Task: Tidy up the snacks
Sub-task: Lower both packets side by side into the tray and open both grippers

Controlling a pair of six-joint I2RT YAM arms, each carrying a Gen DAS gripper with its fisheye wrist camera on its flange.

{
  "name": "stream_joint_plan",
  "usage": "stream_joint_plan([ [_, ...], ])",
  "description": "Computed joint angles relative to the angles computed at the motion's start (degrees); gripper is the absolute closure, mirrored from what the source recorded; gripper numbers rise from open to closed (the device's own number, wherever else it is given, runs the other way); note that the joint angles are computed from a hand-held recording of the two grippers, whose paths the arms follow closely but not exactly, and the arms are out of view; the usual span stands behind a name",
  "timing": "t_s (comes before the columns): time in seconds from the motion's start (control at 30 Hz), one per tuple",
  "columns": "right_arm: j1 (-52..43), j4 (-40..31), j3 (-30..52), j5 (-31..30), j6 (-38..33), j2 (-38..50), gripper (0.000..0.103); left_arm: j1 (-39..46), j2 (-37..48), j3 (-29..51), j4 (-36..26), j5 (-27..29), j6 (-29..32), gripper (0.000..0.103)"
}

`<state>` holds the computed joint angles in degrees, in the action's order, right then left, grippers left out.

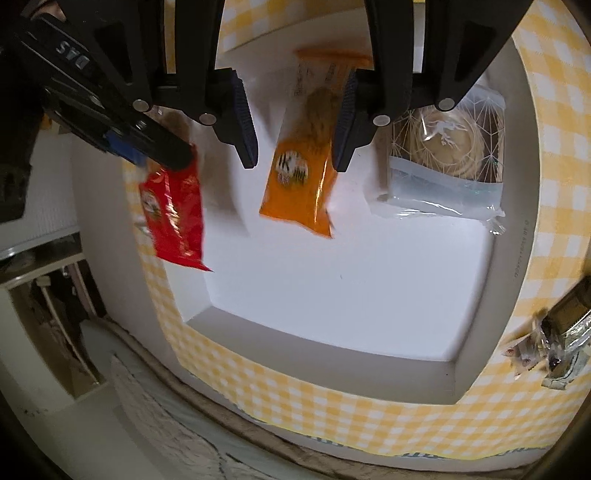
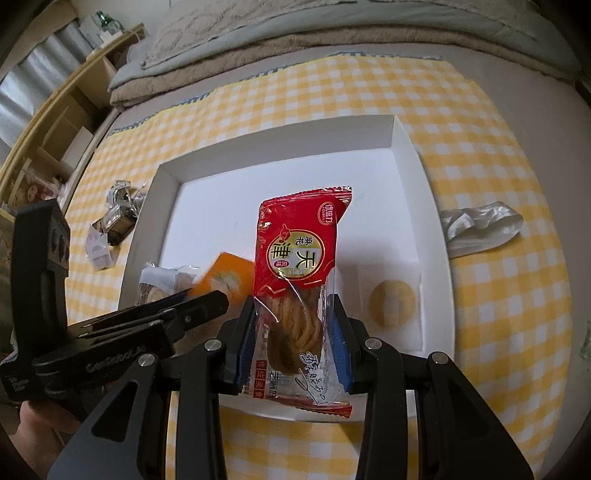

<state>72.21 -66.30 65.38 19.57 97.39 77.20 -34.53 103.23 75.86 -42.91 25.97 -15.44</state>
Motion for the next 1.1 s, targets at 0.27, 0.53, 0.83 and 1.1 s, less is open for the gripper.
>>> stream_joint_plan([
  [0.27, -1.8, 3.1, -2.3, -3.1, -0.8, 0.7, 0.066, 1.6, 0.9, 1.2, -5.3, 0.4, 5.2, 0.063],
  [0.53, -3.5, 12.3, -8.7, -6.8, 0.0, -0.9, 0.065, 1.2, 2.0, 2.8, -8.9, -0.2, 7.8, 0.063],
  [0.83, -2.9, 11.1, -8.9, -7.4, 2.5, -1.7, 0.059, -0.5, 2.4, 2.9, -11.1, 0.4, 11.4, 0.065],
  [1.1, 0.4, 6.1, -6.3, -5.4, 4.0, -2.3, 0.059, -1.6, 1.4, 2.9, -10.7, -1.7, 11.6, 0.065],
])
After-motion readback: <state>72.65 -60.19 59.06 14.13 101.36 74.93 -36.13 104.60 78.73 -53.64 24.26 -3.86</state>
